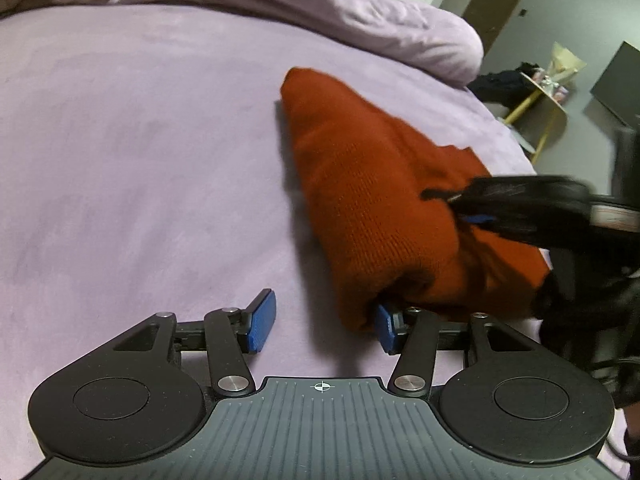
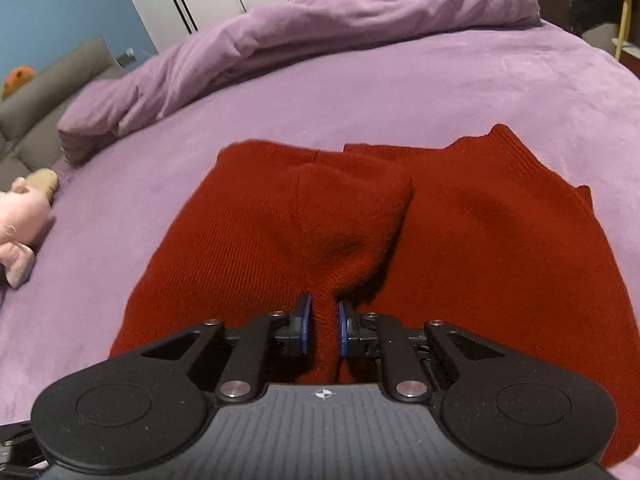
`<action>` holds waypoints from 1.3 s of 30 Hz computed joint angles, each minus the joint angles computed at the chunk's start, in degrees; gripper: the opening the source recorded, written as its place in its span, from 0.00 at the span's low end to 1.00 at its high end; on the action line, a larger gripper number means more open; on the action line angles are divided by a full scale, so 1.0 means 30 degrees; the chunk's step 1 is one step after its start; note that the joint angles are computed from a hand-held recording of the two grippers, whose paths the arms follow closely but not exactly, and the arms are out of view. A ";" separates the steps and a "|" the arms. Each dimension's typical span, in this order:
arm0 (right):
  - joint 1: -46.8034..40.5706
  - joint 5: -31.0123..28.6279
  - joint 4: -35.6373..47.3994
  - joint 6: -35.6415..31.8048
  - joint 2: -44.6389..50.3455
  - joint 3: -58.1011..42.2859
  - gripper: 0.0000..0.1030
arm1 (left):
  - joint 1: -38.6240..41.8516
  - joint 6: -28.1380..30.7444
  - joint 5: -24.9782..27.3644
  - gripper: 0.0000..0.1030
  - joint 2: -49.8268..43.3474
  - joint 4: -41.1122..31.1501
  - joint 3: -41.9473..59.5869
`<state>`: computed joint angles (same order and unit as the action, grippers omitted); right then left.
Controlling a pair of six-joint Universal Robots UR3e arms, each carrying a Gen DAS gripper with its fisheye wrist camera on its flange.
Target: Fold small clothes
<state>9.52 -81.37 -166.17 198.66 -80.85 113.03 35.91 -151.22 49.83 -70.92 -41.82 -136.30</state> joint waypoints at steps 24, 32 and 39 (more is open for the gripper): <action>0.0022 0.1002 0.0602 -0.0146 -0.0014 -0.2288 0.14 | -0.2941 -0.2357 0.2687 0.55 -0.0893 0.5157 -0.0320; 0.1313 -0.4713 0.1877 -0.4644 -0.1400 -0.3163 0.14 | -0.6013 -0.3957 0.3981 0.57 -0.2487 0.6137 0.0849; -0.0665 -0.5333 0.0582 -0.5232 -0.1492 0.0682 0.14 | -0.8098 -0.5021 0.5539 0.57 -0.4991 0.7919 0.1729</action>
